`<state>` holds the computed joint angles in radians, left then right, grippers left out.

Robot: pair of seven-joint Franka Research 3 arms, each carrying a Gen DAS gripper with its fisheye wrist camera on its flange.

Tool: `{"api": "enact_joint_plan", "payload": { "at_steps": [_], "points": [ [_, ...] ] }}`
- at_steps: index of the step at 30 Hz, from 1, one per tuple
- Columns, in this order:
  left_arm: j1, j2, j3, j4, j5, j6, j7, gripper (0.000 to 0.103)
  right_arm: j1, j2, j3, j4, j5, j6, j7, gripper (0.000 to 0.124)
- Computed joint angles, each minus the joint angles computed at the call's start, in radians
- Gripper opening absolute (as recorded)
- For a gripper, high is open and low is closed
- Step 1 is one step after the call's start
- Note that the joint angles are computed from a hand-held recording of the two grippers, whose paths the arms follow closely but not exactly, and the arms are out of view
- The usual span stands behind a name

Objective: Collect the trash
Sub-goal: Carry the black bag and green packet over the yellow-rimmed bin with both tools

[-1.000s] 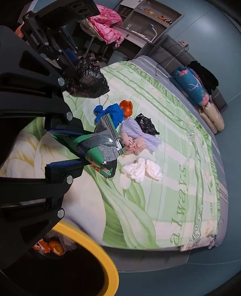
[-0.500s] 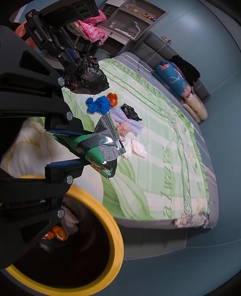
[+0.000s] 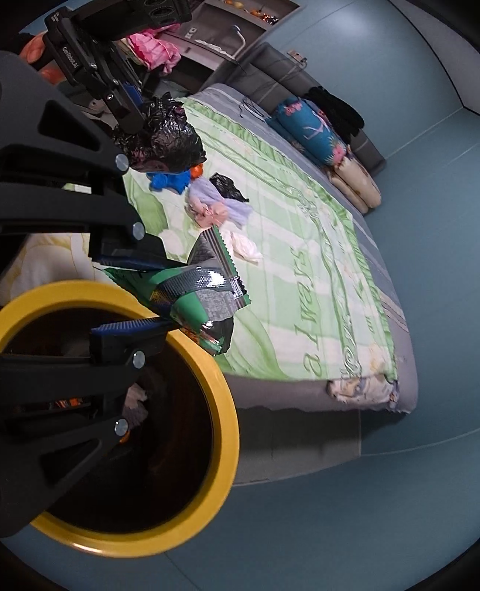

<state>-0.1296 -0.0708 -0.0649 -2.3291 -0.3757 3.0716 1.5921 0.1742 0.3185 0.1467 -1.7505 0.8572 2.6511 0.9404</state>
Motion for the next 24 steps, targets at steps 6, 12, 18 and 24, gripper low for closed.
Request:
{"api": "enact_joint_plan", "payload": {
  "at_steps": [6,12,18,24],
  "points": [
    [0.008,0.053,-0.035,0.06,-0.006,-0.021,0.018,0.033,-0.014,-0.006,-0.004,-0.012,0.026,0.019,-0.014,0.022],
    [0.034,0.096,-0.082,0.111,0.026,-0.049,0.025,0.033,-0.032,-0.009,-0.01,-0.021,0.046,0.033,-0.013,0.022],
    [0.059,0.145,-0.121,0.162,0.063,-0.087,0.01,0.033,-0.046,-0.014,-0.021,-0.032,0.047,0.073,-0.001,0.022],
    [0.082,0.188,-0.17,0.2,0.016,-0.111,0.054,0.033,-0.051,-0.018,-0.028,-0.038,0.023,0.1,0.006,0.023]
  ]
}}
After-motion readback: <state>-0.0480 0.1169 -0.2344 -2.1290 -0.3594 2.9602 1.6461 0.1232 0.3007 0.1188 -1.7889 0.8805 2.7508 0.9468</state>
